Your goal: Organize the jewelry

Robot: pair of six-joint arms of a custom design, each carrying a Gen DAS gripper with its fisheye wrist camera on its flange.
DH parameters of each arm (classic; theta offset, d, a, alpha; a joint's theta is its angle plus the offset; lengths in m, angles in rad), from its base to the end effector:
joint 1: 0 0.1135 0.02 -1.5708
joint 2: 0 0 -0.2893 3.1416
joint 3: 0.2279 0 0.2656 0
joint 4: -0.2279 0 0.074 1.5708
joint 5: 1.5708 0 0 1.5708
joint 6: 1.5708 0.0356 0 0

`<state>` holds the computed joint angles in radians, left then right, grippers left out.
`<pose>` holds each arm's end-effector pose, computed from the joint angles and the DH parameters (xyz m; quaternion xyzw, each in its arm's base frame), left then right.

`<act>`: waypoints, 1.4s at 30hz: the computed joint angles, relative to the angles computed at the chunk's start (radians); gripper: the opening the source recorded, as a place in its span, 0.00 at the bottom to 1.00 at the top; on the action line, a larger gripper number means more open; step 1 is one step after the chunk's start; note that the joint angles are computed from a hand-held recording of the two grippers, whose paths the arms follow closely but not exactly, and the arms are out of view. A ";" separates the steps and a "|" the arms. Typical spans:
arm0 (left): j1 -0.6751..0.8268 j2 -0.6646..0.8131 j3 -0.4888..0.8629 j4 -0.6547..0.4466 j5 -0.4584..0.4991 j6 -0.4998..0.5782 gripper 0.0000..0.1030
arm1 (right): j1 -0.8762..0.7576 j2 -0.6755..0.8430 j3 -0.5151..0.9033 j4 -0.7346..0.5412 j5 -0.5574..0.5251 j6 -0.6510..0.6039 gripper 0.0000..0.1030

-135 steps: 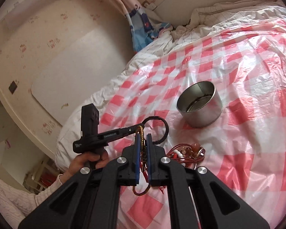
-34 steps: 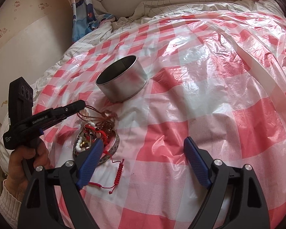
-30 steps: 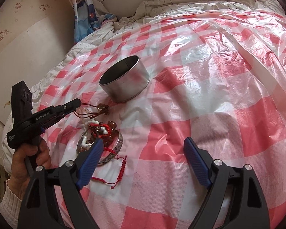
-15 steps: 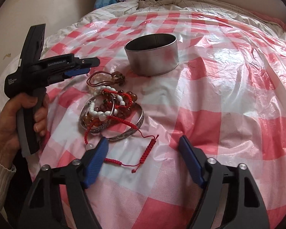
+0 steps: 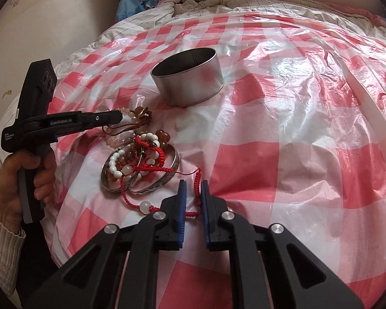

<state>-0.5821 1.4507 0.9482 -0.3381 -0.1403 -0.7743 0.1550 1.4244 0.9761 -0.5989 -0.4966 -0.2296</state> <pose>0.2649 -0.1684 0.2473 -0.1143 0.9251 -0.1725 0.3184 0.2835 0.0615 0.2504 -0.2414 0.9069 0.2279 0.2596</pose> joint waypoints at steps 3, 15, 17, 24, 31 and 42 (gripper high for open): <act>0.039 -0.021 -0.015 0.002 0.056 -0.028 0.34 | -0.001 -0.002 -0.001 0.003 0.000 0.002 0.11; 0.050 0.045 0.015 0.050 0.072 0.040 0.03 | 0.000 0.020 0.005 -0.003 -0.010 0.004 0.12; 0.029 0.028 0.009 0.075 0.084 0.065 0.03 | -0.004 0.018 0.005 -0.003 -0.022 0.003 0.09; 0.052 -0.196 -0.185 0.382 0.073 0.010 0.02 | -0.088 -0.011 0.003 0.040 -0.160 0.056 0.04; 0.125 -0.161 -0.148 0.136 -0.016 -0.156 0.02 | -0.109 -0.062 -0.024 0.120 -0.171 0.103 0.04; 0.095 -0.067 -0.045 -0.062 -0.130 -0.120 0.46 | -0.074 -0.027 -0.009 0.084 -0.113 0.075 0.56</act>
